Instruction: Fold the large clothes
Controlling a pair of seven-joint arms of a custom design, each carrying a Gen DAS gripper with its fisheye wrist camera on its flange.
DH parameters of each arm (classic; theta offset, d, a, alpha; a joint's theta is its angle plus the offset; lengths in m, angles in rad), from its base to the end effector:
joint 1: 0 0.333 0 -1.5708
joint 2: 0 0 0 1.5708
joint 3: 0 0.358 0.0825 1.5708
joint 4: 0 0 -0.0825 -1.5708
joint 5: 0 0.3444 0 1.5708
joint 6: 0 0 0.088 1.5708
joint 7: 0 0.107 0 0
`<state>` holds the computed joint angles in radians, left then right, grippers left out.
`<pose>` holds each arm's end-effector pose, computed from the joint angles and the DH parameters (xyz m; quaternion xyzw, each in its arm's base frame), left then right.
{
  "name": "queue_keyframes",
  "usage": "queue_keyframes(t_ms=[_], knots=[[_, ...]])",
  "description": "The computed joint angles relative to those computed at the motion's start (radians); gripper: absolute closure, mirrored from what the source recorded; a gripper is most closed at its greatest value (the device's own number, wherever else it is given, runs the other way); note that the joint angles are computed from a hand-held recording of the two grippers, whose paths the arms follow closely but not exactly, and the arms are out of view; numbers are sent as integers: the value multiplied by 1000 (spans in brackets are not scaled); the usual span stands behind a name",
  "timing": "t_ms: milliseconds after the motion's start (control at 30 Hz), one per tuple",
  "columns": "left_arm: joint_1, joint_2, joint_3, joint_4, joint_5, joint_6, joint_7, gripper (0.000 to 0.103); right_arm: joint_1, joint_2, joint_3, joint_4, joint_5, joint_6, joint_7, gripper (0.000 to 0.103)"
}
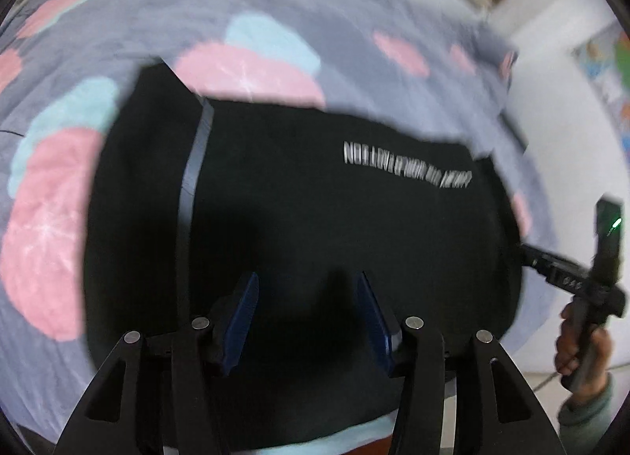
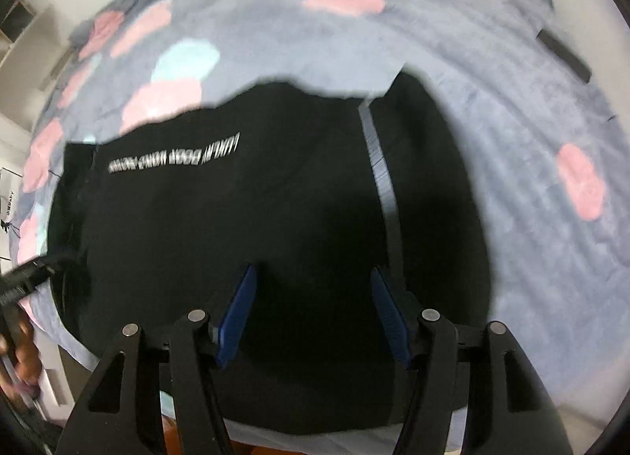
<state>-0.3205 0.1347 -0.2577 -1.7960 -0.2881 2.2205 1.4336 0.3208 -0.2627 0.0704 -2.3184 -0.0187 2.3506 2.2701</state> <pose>0.4988 -0.3255 0.5592 0.5842 -0.7859 0.1901 0.0698 0.4107 0.1720 0.5355 -0.5884 0.7950 -0.0511 0.1383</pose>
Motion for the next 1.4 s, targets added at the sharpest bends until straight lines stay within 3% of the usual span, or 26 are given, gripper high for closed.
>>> queue_keyframes(t_ms=[100, 200, 467, 600, 800, 933, 1400], knots=[[-32, 27, -1, -34, 89, 22, -55, 48, 10, 43, 4, -37, 31, 26, 11, 39], [-32, 40, 0, -42, 82, 37, -78, 47, 6, 57, 18, -62, -7, 58, 46, 39], [-21, 15, 1, -16, 70, -24, -67, 46, 15, 10, -4, -49, 65, -11, 50, 39], [-17, -34, 1, -13, 78, -27, -64, 46, 12, -56, 17, -29, 33, -65, 94, 39], [-25, -106, -10, 58, 167, -14, -81, 46, 19, -118, 55, 83, -47, -170, 160, 39], [-37, -120, -24, 153, 236, -19, -129, 46, 20, -103, 111, 238, -151, -283, 232, 39], [-71, -157, -59, 326, 436, -60, -294, 33, 53, -61, 179, 499, -378, -434, 326, 32]])
